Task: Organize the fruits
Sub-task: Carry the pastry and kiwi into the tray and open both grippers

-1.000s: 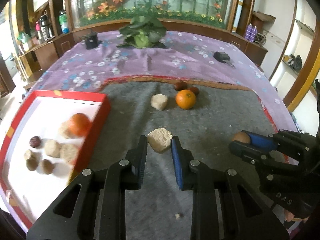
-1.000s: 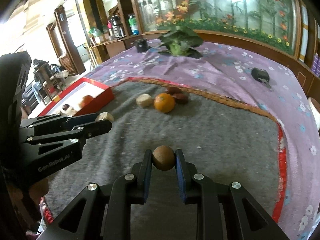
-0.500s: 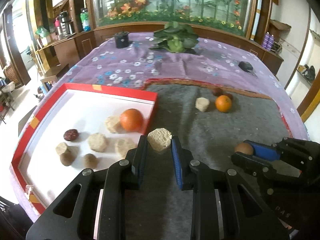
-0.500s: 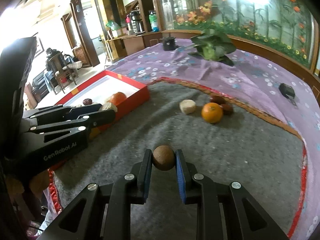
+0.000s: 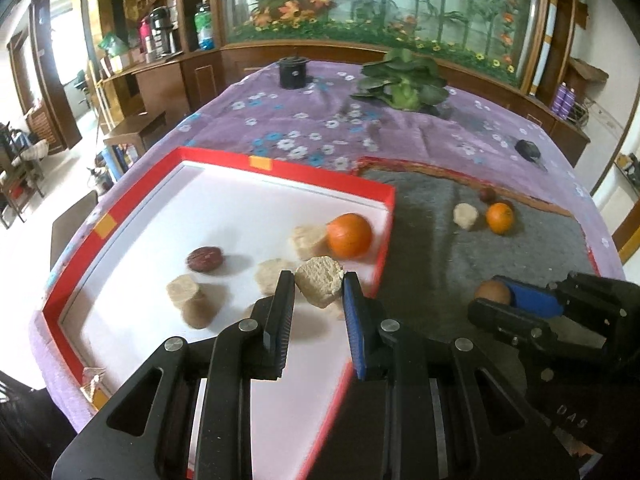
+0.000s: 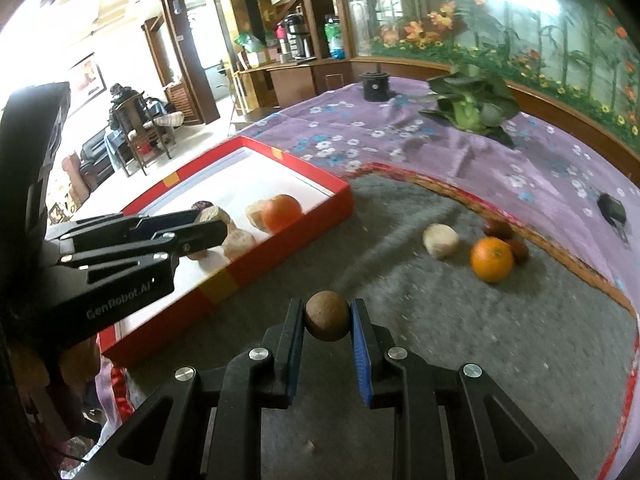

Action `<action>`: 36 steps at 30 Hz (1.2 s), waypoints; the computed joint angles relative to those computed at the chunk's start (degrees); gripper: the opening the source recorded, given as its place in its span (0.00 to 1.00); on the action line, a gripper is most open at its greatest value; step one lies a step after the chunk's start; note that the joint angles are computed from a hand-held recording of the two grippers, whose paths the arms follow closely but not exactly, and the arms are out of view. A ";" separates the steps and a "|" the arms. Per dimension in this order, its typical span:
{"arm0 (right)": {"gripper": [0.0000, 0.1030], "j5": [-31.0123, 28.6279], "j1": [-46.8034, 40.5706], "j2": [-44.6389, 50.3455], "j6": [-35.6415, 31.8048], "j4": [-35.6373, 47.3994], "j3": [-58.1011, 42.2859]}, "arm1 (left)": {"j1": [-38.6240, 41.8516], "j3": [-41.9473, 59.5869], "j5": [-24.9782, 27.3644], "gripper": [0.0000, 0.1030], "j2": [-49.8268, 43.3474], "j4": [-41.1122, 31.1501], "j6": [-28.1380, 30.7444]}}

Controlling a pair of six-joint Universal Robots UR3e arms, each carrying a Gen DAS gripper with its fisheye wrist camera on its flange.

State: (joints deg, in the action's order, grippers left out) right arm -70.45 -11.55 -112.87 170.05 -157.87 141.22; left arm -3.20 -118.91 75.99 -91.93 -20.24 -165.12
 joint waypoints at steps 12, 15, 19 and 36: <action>0.21 -2.73 10.03 18.65 3.59 -5.11 -15.87 | 5.22 -2.74 -0.56 0.23 1.24 0.40 1.86; 0.21 -2.98 11.73 22.93 4.00 -5.36 -19.90 | 5.57 -3.37 -0.33 0.23 1.48 0.56 2.19; 0.21 -3.81 14.07 27.89 4.15 -5.42 -24.24 | 5.60 -3.71 0.57 0.23 1.13 1.09 2.04; 0.30 -3.10 13.09 26.43 3.39 -10.42 -19.40 | 4.77 -3.62 4.17 0.42 -0.01 3.75 -1.70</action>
